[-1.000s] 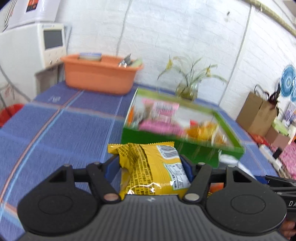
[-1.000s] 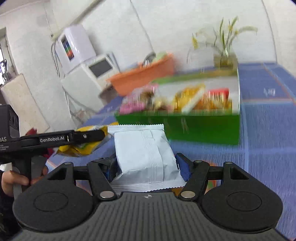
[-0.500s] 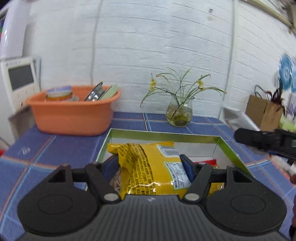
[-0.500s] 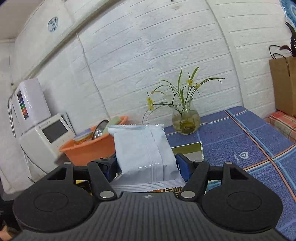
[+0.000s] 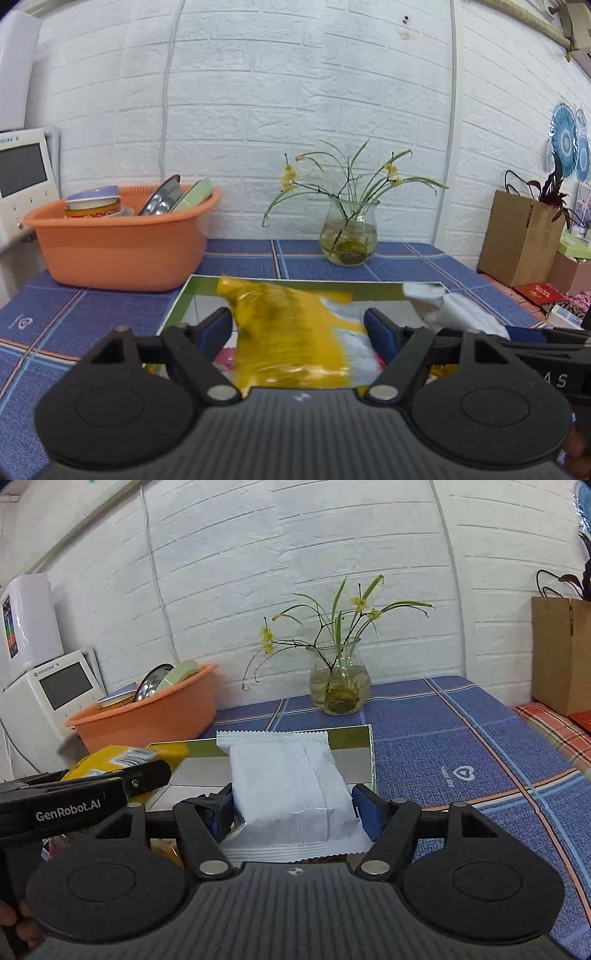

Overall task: Organize snacks
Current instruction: 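Carry the yellow bag into the green box and open the left tool, then lower the white packet into the green box and open the right tool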

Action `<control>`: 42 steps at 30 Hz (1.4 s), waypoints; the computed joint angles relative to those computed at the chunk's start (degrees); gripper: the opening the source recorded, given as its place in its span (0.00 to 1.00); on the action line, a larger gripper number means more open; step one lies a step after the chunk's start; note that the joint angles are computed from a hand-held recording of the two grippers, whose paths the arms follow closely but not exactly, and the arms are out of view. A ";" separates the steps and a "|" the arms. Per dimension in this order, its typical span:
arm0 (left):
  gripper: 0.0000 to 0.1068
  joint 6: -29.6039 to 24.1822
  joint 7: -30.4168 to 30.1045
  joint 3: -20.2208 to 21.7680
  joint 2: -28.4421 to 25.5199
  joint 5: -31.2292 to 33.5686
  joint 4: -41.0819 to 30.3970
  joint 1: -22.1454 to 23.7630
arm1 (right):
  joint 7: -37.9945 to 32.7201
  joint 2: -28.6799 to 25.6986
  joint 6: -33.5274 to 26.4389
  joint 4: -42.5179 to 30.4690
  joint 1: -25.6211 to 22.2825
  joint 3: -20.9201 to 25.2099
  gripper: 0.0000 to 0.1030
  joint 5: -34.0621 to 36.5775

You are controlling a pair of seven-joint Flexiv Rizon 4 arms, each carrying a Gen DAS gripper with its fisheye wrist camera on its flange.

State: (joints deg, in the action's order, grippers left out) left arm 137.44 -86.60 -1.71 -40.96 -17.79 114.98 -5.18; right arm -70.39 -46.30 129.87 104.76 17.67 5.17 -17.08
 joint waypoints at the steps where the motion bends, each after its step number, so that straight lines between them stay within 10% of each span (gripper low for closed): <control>1: 0.75 0.71 -0.99 -0.48 -0.01 1.02 0.22 0.67 | 0.33 0.02 -0.13 0.01 -0.49 0.36 1.00 -0.61; 13: 0.86 3.84 -5.33 -0.75 7.46 9.22 9.98 3.23 | 7.58 0.28 3.60 1.22 -6.30 4.43 1.00 -9.77; 24: 0.96 6.89 -2.83 1.64 12.79 -0.06 27.88 -4.56 | 14.32 4.01 5.78 5.92 -10.32 4.56 1.00 -24.18; 31: 0.95 -1.32 -24.66 -3.48 15.71 15.62 31.39 9.53 | 11.24 7.57 12.77 17.54 -16.19 2.56 1.00 -38.26; 36: 0.80 -4.25 -28.85 -3.03 16.82 18.97 30.71 9.49 | 18.36 6.75 20.26 21.16 -21.56 -0.91 1.00 -56.40; 42: 0.78 -10.35 -31.22 -6.47 17.09 25.67 27.35 12.01 | 13.87 9.62 16.91 25.47 -17.73 -3.79 1.00 -58.86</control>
